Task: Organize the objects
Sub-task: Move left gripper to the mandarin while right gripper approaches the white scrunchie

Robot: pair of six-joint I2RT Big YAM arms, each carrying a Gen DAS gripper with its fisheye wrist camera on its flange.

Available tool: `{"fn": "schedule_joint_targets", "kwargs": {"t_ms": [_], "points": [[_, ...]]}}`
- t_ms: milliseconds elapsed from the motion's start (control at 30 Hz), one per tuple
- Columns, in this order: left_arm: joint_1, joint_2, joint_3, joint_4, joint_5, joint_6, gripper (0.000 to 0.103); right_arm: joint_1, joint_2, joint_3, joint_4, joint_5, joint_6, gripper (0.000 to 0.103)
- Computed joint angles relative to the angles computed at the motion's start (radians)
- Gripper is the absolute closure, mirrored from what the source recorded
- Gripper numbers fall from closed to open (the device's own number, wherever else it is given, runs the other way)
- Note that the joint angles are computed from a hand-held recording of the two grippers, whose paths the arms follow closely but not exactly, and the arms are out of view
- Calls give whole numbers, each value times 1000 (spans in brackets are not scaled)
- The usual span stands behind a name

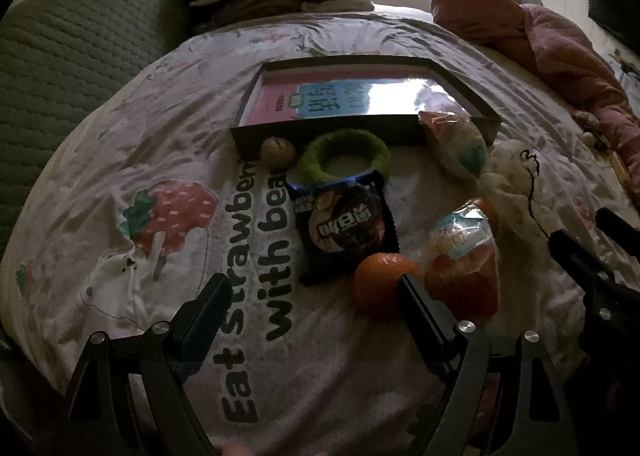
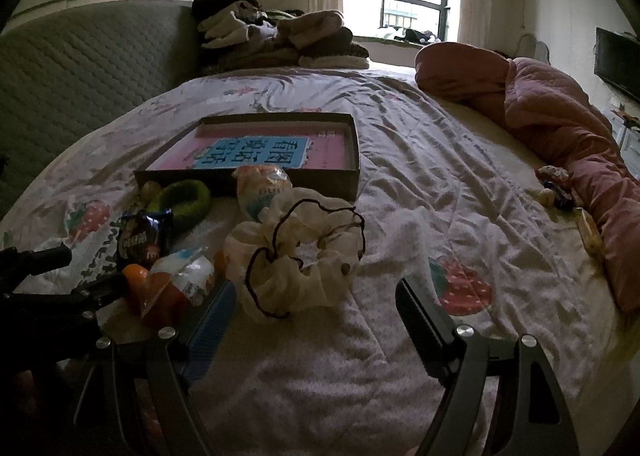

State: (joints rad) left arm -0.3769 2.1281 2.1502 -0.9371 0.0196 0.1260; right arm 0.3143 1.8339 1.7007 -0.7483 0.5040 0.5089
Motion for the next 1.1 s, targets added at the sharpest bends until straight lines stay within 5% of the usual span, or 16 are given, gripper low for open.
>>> {"fn": "schedule_joint_targets", "kwargs": {"t_ms": [533,1100], "points": [[-11,-5,-16,-9,32,21,18,-7,8,-5,-13,-30,-3,22],[-23,64,78,-67,20,-5,18,-17,88,72,-59,-23,-106,22]]}}
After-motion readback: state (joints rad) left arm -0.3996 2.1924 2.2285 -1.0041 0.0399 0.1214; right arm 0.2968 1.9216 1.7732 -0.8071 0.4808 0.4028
